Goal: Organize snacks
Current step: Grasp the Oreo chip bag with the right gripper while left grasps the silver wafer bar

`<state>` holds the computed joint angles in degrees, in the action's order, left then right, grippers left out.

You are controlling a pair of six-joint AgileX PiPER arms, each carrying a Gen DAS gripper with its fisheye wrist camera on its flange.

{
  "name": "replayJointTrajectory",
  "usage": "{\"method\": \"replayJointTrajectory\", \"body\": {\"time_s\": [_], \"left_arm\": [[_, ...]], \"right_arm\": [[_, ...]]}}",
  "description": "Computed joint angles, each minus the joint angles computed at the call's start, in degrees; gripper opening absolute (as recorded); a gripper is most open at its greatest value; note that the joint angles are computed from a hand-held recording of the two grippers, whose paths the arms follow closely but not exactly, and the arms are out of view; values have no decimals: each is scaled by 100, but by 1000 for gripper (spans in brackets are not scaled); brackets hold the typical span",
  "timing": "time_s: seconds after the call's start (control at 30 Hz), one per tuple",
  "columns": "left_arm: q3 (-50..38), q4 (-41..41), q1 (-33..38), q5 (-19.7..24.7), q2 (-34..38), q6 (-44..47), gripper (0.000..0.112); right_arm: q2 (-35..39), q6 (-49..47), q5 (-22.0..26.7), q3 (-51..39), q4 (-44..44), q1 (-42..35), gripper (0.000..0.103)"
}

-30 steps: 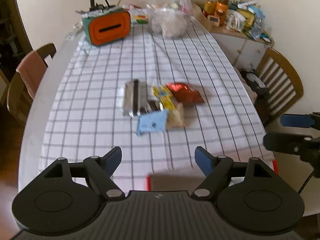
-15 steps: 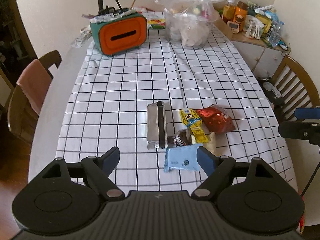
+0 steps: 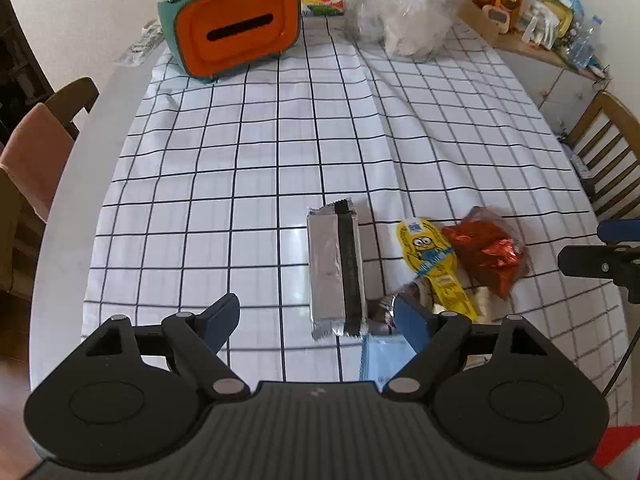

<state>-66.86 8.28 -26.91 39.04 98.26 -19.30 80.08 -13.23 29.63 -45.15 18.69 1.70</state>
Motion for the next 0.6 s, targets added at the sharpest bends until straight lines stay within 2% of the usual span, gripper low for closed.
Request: {"method": "replayJointTrajectory", "body": {"time_s": [0.3, 0.6], "left_arm": [[-554, -456, 182, -136, 1048, 154, 84], [-971, -132, 118, -111, 1674, -296, 84]], "right_arm": [[1187, 363, -470, -345, -228, 43, 92], [1829, 256, -858, -446, -20, 139, 86]]}}
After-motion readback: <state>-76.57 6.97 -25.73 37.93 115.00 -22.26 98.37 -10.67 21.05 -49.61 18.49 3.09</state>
